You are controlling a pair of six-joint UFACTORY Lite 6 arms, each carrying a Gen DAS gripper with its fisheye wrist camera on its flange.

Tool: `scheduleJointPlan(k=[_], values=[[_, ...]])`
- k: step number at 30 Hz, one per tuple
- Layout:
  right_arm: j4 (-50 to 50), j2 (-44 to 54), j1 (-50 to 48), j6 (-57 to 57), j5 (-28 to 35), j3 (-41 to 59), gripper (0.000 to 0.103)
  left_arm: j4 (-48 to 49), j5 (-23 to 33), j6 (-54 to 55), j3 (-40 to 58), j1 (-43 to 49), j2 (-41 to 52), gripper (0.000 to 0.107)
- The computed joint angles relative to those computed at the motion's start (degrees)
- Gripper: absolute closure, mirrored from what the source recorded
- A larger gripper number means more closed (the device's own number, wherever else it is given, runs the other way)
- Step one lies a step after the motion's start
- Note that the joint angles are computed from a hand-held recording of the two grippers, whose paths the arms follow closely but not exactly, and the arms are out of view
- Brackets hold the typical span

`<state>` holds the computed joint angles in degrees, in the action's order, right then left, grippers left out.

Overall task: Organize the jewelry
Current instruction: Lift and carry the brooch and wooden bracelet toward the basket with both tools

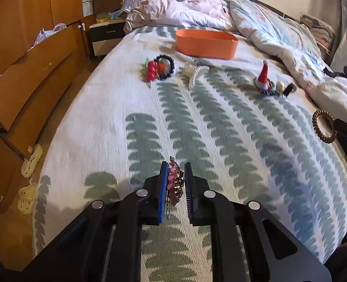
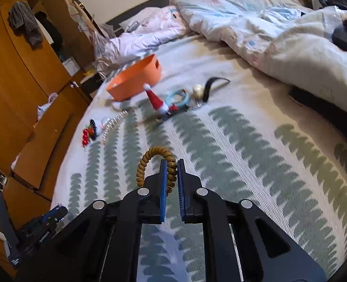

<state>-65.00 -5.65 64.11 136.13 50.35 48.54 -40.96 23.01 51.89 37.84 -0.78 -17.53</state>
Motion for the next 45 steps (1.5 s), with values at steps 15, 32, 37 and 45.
scheduleJointPlan(k=[15, 32, 37, 45], values=[[4.1, 10.6, -22.8, -27.8, -11.9, 23.0, 0.093, 20.2, -3.8, -24.2, 26.5, -7.2, 18.0, 0.093], [15.4, 30.8, -37.7, -43.2, -26.6, 36.3, 0.093, 36.1, -1.8, -44.2, 63.8, -10.9, 53.6, 0.093], [9.5, 26.9, -37.4, -36.1, -25.9, 32.6, 0.093, 37.4, -4.3, -45.1, 60.2, -11.2, 52.1, 0.092], [5.8, 21.6, -40.0, -30.3, -25.8, 26.7, 0.093, 37.2, -4.8, -44.6, 58.9, -11.6, 50.9, 0.093]])
